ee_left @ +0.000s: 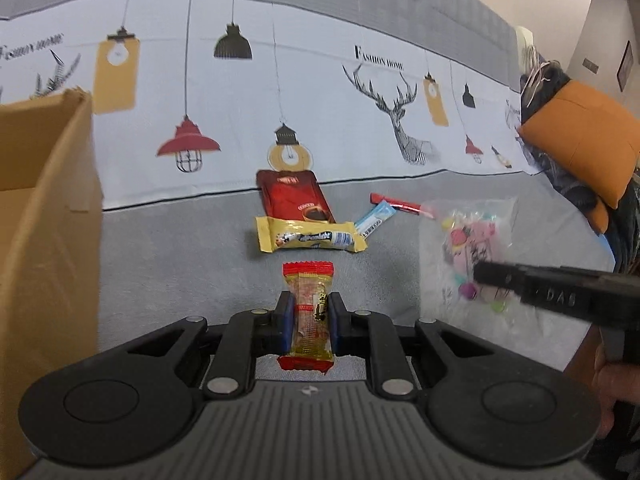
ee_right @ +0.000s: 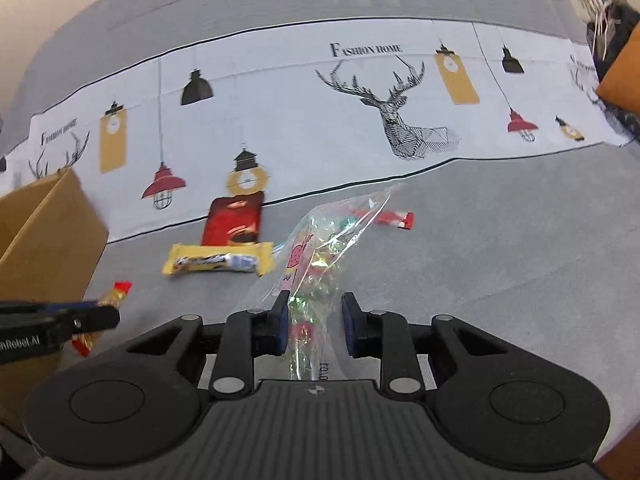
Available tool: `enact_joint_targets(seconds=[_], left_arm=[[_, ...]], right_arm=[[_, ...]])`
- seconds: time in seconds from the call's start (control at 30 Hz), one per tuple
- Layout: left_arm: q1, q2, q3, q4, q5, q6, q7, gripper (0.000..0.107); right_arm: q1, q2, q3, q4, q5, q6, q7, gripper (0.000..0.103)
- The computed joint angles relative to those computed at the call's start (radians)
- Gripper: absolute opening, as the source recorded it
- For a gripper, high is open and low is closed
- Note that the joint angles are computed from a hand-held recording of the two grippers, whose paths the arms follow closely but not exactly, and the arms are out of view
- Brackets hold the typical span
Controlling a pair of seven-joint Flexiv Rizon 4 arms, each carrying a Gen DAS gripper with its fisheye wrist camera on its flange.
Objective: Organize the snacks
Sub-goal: 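Carry the candy and candy bag over the box and release both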
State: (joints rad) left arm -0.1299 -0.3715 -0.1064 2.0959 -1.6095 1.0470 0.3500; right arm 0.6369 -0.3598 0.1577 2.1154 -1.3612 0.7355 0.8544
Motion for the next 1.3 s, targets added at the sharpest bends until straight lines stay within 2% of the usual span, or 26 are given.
enact_joint_targets(seconds=[0.13, 0.27, 0.4, 0.57, 0.7, 0.77, 0.83, 0.97, 1.03, 1.13, 1.3], left_arm=[[0.023, 0.03, 0.016, 0.014, 0.031, -0.023, -0.067, 0.019], [0.054, 0.082, 0.036, 0.026, 0.005, -0.072, -0.045, 0.019], [0.097, 0.134, 0.073, 0.037, -0.024, -0.134, -0.022, 0.019], [0.165, 0.154, 0.115, 0.024, -0.06, -0.187, -0.004, 0.019], [0.248, 0.126, 0.138, -0.022, 0.0, -0.267, -0.135, 0.019], [0.285, 0.126, 0.144, -0.042, -0.004, -0.298, -0.165, 0.019], [0.335, 0.134, 0.155, -0.064, -0.023, -0.366, -0.201, 0.019], [0.441, 0.117, 0.173, -0.132, -0.04, -0.546, -0.323, 0.019], [0.48, 0.093, 0.173, -0.164, -0.045, -0.592, -0.373, 0.019], [0.488, 0.068, 0.164, -0.189, -0.067, -0.529, -0.35, 0.019], [0.461, -0.002, 0.138, -0.218, -0.021, -0.359, -0.34, 0.019]], right_arm=[[0.041, -0.019, 0.01, -0.052, 0.017, -0.029, 0.011, 0.027], [0.1, -0.047, 0.009, -0.138, 0.03, -0.081, -0.041, 0.027], [0.186, -0.102, 0.002, -0.271, 0.077, -0.194, -0.195, 0.027], [0.241, -0.15, -0.036, -0.4, 0.034, -0.166, -0.241, 0.027], [0.303, -0.215, -0.075, -0.558, 0.029, -0.192, -0.416, 0.027], [0.327, -0.243, -0.101, -0.632, 0.013, -0.174, -0.485, 0.027], [0.348, -0.269, -0.129, -0.702, -0.006, -0.147, -0.538, 0.027], [0.364, -0.302, -0.176, -0.798, -0.032, -0.061, -0.568, 0.027], [0.363, -0.322, -0.194, -0.838, -0.029, -0.008, -0.574, 0.027], [0.36, -0.375, -0.218, -0.914, 0.018, 0.05, -0.615, 0.028], [0.349, -0.512, -0.228, -1.07, 0.19, 0.112, -0.743, 0.028]])
